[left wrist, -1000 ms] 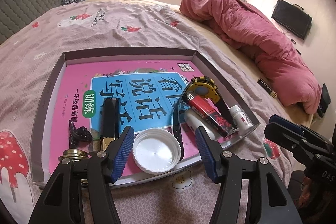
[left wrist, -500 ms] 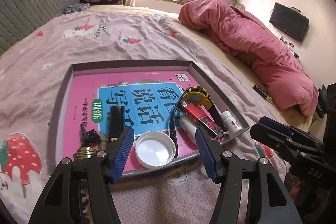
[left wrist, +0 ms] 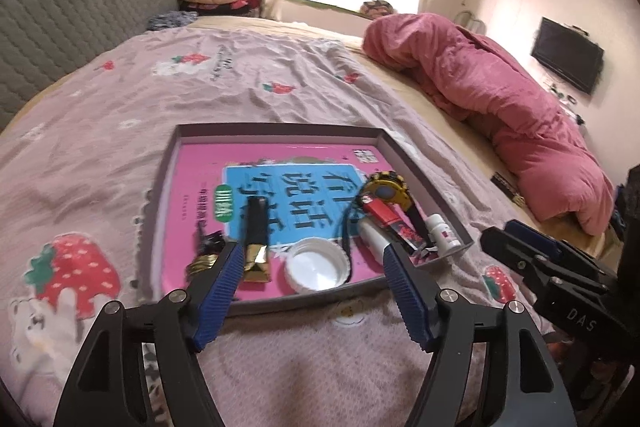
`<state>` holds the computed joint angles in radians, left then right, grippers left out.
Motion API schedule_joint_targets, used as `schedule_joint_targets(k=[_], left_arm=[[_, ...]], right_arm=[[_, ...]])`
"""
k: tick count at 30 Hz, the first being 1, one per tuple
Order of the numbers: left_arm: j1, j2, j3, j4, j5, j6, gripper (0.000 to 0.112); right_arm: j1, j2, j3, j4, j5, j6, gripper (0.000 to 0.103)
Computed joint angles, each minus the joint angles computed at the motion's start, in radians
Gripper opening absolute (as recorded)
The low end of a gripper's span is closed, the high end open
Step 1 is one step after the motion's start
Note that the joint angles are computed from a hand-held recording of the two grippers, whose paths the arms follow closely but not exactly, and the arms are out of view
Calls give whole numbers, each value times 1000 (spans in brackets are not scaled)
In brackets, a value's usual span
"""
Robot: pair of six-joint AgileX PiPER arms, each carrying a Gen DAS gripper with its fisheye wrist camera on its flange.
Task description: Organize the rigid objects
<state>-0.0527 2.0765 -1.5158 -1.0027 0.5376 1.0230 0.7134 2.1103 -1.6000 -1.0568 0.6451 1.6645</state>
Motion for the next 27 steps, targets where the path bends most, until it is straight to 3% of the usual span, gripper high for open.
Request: schedule_joint_targets(k=[14, 27], left_arm=[[10, -148, 195, 88, -112, -48, 74], [-20, -235, 311, 189, -152, -119, 74]], right_arm=[[77, -18, 17, 14, 75, -16, 54], [130, -12, -3, 44, 129, -36, 54]])
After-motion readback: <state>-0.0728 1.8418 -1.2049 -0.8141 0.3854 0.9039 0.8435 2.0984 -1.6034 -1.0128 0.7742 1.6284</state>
